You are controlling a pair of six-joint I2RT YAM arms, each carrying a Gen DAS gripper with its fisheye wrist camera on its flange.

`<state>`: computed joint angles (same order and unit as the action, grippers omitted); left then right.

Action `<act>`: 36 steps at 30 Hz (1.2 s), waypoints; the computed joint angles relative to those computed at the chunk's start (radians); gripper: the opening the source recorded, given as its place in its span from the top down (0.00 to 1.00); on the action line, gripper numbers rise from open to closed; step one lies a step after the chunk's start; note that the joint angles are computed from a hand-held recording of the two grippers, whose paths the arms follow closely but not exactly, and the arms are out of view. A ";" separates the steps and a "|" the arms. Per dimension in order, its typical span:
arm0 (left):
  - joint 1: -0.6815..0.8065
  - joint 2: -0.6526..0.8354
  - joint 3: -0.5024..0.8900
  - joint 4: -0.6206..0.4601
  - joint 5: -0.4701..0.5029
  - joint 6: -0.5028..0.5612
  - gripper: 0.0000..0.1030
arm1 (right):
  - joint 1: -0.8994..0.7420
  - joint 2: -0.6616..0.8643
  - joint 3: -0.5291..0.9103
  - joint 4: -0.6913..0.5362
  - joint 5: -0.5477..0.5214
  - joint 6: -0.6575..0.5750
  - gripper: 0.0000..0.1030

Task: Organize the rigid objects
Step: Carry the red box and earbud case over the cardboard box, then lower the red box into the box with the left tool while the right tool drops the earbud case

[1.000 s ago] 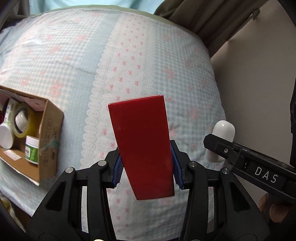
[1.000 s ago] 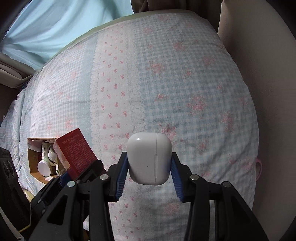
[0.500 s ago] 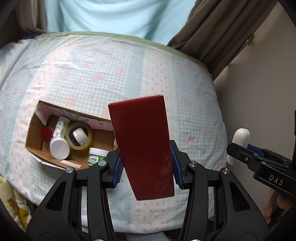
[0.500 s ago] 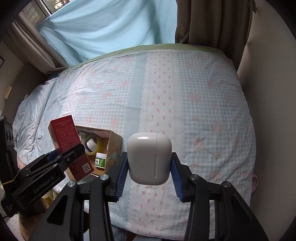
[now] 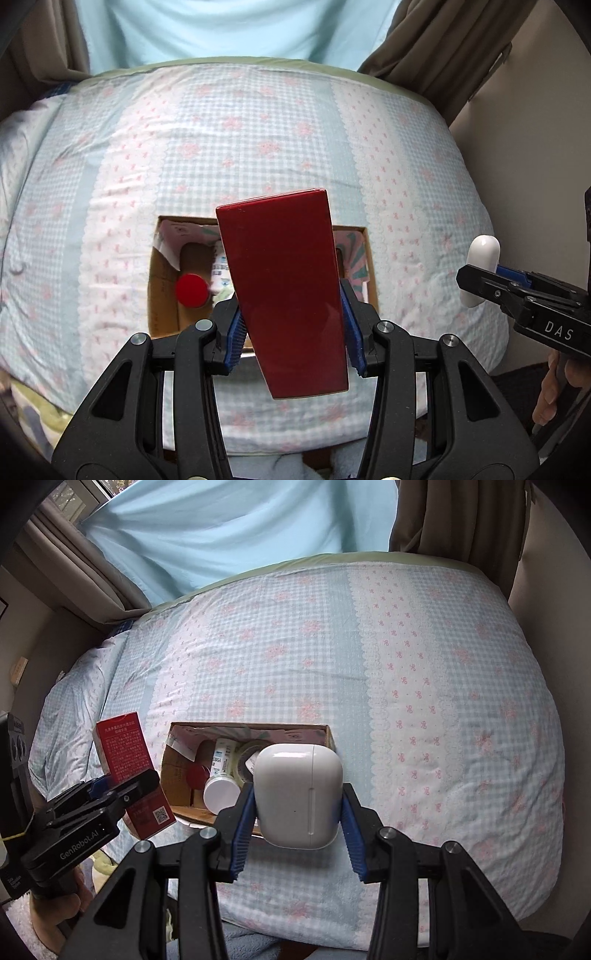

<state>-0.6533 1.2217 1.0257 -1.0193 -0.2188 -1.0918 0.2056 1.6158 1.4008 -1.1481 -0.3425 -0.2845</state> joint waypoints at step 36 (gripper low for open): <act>0.446 0.527 -0.244 0.501 0.221 1.287 0.63 | 0.405 0.514 -0.135 0.387 0.141 0.239 0.61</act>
<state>-0.2070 1.7487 0.7819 -0.5184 0.0022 0.1948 0.6103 2.1296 1.2661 -0.7614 -0.2012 -0.0454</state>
